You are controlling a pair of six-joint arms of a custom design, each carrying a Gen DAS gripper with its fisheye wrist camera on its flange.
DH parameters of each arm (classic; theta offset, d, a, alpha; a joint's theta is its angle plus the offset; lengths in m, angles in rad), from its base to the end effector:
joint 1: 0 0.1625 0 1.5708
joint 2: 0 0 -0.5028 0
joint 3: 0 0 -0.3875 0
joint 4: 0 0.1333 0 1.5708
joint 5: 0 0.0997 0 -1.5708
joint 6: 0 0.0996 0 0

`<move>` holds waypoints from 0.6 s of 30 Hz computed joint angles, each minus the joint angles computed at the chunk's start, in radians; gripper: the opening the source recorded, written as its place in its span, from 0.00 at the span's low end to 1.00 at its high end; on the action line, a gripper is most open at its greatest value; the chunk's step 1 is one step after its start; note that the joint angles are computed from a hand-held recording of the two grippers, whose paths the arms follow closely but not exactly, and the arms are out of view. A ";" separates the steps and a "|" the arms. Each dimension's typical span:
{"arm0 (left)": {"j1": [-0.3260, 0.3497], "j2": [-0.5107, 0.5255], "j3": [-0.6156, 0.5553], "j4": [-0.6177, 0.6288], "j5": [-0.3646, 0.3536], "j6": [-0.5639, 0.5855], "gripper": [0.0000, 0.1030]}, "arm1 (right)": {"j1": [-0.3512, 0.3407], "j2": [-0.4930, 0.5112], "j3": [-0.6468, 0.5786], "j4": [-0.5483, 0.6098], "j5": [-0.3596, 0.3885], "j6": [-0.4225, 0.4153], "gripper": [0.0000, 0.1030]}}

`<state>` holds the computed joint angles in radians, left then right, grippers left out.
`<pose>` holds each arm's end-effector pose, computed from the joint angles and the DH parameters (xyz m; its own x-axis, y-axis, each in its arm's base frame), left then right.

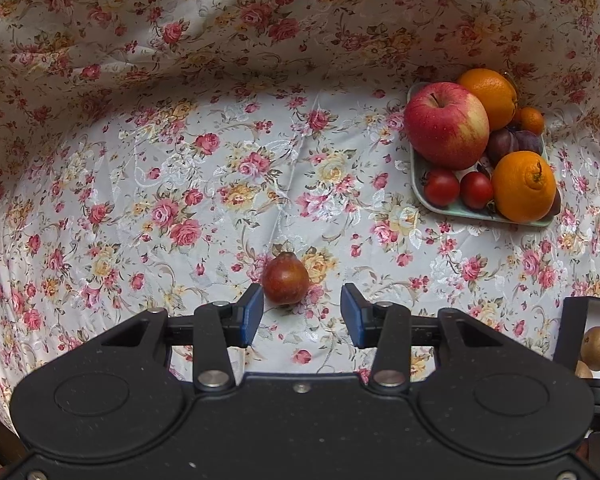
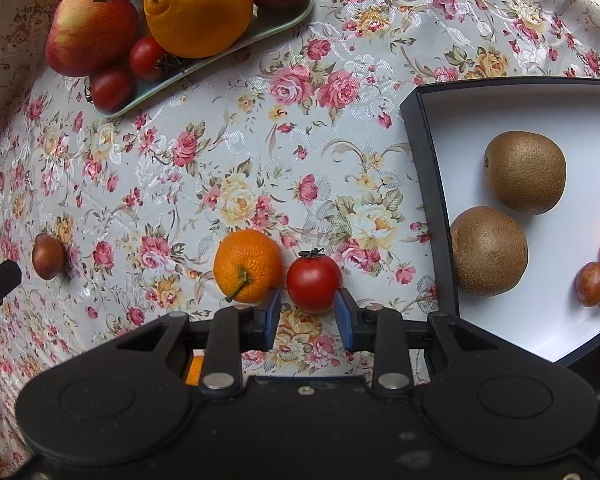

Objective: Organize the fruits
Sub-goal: 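Move both open tools back toward the loose fruit on the cloth, then grasp another red tomato with the right tool while the left tool grasps a dark red pear-shaped fruit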

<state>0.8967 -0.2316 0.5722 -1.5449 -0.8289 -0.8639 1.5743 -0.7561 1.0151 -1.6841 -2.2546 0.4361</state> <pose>-0.4184 -0.8451 0.0442 -0.7190 -0.1329 -0.6822 0.0555 0.9674 -0.2469 0.0733 -0.8276 0.3174 -0.7038 0.3323 0.6279 0.3242 0.9367 -0.1324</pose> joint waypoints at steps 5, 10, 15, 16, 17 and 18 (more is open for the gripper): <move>0.006 0.002 -0.006 0.008 0.000 -0.003 0.51 | -0.001 0.010 -0.005 0.006 -0.036 0.014 0.33; 0.012 0.001 -0.001 0.006 0.007 0.012 0.51 | -0.008 0.026 -0.009 0.001 -0.035 0.021 0.35; 0.022 -0.004 0.012 -0.005 0.008 0.019 0.51 | -0.008 0.019 0.017 -0.033 -0.051 -0.004 0.34; 0.023 -0.004 0.013 -0.006 0.010 0.019 0.51 | -0.007 0.017 0.025 -0.044 -0.054 -0.014 0.34; 0.025 -0.003 0.012 -0.003 0.011 0.018 0.51 | -0.006 0.015 0.029 -0.051 -0.053 -0.022 0.34; 0.027 -0.001 0.011 0.000 0.011 0.018 0.51 | -0.005 0.012 0.034 -0.064 -0.049 -0.028 0.34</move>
